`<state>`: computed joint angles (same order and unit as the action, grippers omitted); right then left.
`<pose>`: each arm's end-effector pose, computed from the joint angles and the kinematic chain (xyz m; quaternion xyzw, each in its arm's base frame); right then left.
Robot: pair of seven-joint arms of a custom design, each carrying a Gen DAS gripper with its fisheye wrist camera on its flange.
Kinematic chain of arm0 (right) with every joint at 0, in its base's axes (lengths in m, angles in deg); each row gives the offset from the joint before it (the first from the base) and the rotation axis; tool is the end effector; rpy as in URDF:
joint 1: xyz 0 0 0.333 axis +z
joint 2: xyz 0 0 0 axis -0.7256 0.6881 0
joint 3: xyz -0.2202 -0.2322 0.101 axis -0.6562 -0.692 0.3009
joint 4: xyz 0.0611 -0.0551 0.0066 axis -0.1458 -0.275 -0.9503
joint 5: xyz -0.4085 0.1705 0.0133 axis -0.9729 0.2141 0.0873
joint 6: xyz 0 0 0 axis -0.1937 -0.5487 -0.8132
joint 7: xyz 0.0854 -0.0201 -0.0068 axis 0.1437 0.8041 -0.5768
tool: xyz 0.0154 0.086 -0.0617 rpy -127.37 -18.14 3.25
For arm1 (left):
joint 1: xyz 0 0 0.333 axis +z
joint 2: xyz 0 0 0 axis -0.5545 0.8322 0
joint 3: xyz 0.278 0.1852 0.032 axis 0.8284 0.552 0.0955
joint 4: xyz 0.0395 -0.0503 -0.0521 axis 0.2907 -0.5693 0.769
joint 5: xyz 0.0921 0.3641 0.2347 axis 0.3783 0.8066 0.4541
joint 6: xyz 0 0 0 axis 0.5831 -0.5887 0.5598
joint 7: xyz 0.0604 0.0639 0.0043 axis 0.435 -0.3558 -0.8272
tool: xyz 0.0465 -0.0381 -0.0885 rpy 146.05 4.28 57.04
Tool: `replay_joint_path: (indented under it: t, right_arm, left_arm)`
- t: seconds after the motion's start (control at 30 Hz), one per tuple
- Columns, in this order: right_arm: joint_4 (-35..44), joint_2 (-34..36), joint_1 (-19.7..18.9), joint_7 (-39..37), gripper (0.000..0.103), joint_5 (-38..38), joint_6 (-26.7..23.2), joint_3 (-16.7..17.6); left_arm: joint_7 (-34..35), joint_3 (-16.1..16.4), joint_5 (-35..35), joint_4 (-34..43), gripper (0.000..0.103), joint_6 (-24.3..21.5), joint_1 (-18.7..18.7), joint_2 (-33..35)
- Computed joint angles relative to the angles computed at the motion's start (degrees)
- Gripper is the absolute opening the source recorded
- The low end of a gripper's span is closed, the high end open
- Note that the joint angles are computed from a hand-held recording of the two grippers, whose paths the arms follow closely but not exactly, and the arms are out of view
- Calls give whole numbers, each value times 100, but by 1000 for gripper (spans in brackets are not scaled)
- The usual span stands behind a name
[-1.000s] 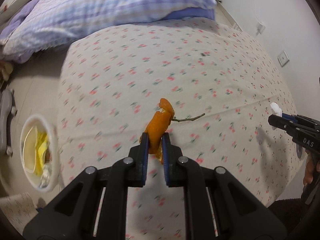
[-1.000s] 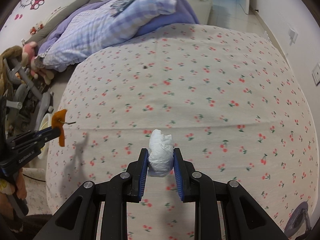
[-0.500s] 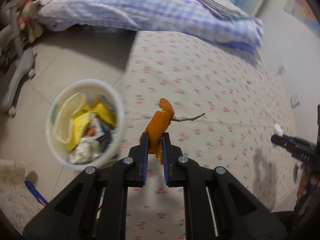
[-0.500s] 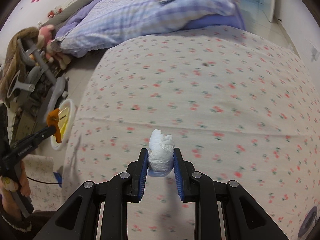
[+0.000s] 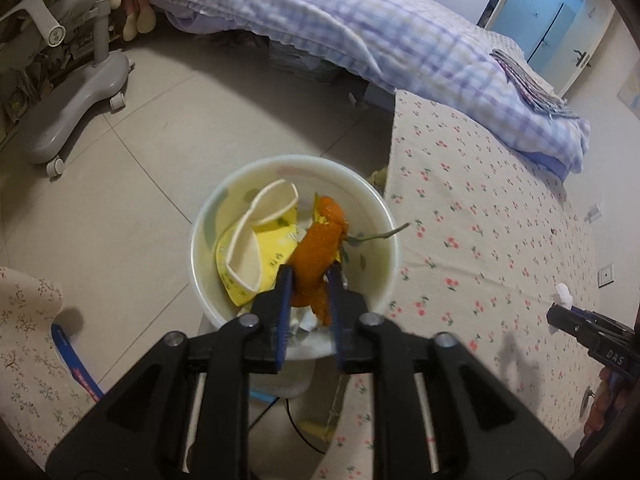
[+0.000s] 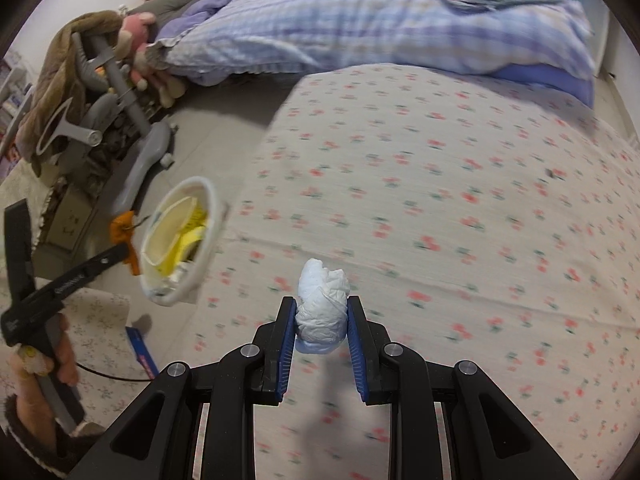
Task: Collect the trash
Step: 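Carry peel and tissue over the white bin and open both tools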
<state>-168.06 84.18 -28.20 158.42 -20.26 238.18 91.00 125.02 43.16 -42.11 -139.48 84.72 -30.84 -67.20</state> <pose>0.6335 0.2804 0.4409 -0.5891 0.7698 -0.0590 0.2385 0.7192 -0.0463 0.4223 -0.6121 0.7467 -0.2485 0.0783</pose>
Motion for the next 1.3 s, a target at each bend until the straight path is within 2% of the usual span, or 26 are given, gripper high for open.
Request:
replay_joint_path:
  t: [0.03, 0.07, 0.1, 0.2, 0.27, 0.37, 0.57, 0.87, 0.9, 0.97, 1.0, 1.07, 1.3]
  right_arm:
    - [133, 106, 16, -23, 26, 17, 2, 25]
    - [236, 187, 31, -30, 26, 25, -1, 40]
    - [344, 269, 45, -43, 26, 41, -1, 57]
    - [699, 551, 96, -63, 26, 64, 20, 96]
    - [969, 766, 120, -114, 26, 87, 9, 125]
    - [1337, 1069, 170, -190, 26, 96, 4, 156]
    - [2089, 1687, 228, -412, 26, 232, 30, 259]
    - [2988, 2412, 419, -333, 29, 169, 136, 208]
    - [3005, 2453, 406, -392, 35, 183, 270, 240]
    - [2937, 2452, 439, -398, 63, 131, 548, 202]
    - [2899, 2423, 557, -233, 78, -12, 615, 48]
    - [2764, 2316, 738, 95, 78, -310, 721, -195]
    - [1515, 1286, 908, 852, 78, -1129, 923, -512]
  left_arm:
    - [-153, 66, 143, 0, 54, 43, -53, 2]
    - [-343, 136, 278, -31, 72, 160, -99, -12]
    - [-424, 155, 299, -76, 77, 277, -89, -41]
    - [-830, 295, 633, -120, 82, 380, -124, -86]
    - [-1432, 526, 1257, -261, 87, 563, -282, -160]
    - [-1828, 608, 1751, -264, 88, 420, -280, -177]
    - [-1916, 611, 2159, -343, 91, 410, -125, -256]
    - [-1837, 517, 1809, -270, 93, 159, 136, -232]
    - [-1865, 517, 1794, -288, 95, 157, 135, -250]
    - [-1950, 526, 1806, -321, 102, 166, 120, -284]
    - [-1973, 516, 1782, -349, 102, 170, 121, -315]
    - [-1980, 485, 1675, -428, 102, 172, 141, -403]
    - [-1628, 337, 1194, -836, 102, 229, 192, -775]
